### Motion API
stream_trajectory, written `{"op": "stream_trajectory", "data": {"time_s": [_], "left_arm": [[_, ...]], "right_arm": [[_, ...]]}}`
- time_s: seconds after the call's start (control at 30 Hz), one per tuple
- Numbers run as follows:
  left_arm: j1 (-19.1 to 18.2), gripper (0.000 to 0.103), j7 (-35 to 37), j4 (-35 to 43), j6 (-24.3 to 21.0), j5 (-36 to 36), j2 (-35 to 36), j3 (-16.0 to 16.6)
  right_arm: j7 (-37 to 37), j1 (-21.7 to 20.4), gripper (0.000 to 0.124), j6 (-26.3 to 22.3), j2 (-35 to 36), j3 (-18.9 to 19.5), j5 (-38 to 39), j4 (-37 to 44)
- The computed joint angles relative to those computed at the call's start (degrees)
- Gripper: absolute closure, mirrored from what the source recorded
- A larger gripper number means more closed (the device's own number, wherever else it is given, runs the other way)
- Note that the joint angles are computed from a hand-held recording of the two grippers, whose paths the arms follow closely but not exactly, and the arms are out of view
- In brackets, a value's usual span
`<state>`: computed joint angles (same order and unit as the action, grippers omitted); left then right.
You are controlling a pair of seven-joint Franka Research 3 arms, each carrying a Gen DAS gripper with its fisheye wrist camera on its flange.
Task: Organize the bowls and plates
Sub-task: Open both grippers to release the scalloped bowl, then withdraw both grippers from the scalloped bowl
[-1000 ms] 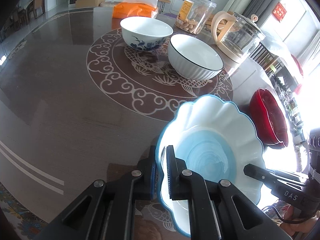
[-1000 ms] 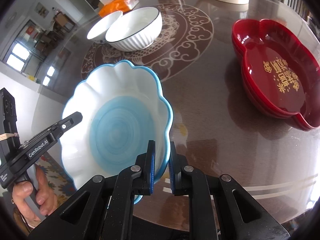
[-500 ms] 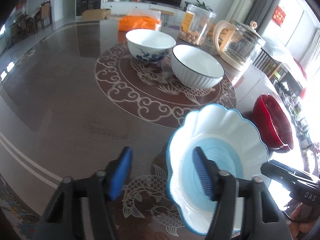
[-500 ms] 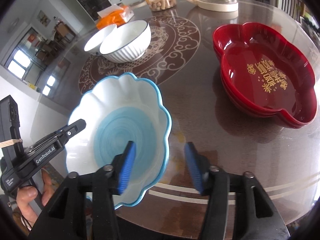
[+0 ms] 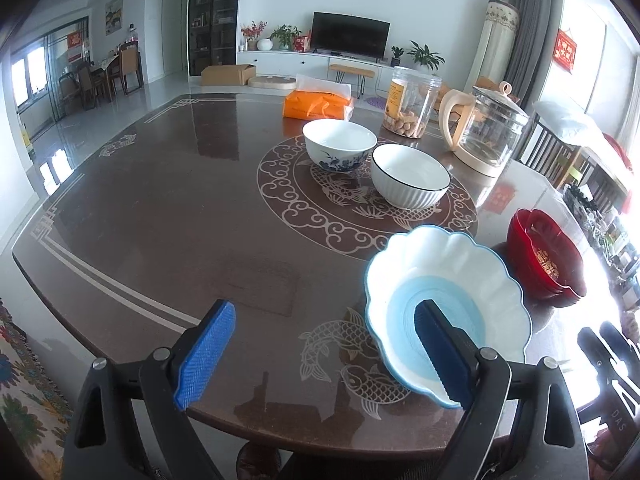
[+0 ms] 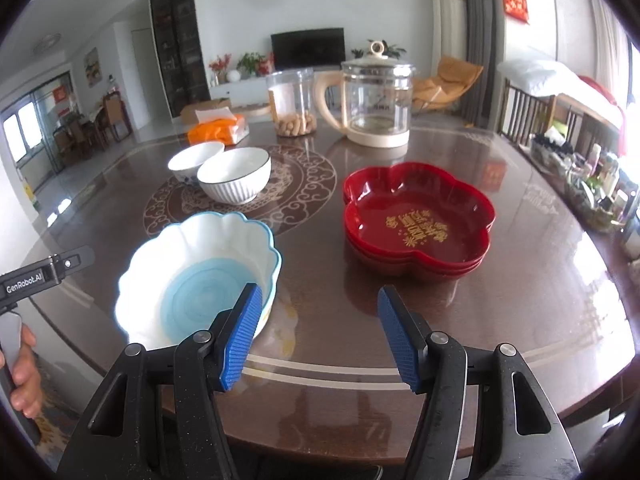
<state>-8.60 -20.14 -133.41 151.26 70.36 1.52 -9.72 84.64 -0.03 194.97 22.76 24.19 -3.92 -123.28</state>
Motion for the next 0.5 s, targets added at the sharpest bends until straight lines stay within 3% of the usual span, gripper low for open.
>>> {"op": "stream_trajectory", "data": {"time_s": [0.1, 0.5], "left_arm": [[-0.6, 0.012, 0.0, -0.2, -1.0, -0.3, -0.4, -0.5], [-0.5, 0.012, 0.0, -1.1, 2.3, -3.3, 0.0, -0.3]], "right_arm": [[-0.4, 1.7, 0.056, 2.9, -0.5, -1.8, -0.5, -1.5], [3.6, 1.4, 0.056, 3.4, -0.6, -2.7, -3.0, -2.3]]}}
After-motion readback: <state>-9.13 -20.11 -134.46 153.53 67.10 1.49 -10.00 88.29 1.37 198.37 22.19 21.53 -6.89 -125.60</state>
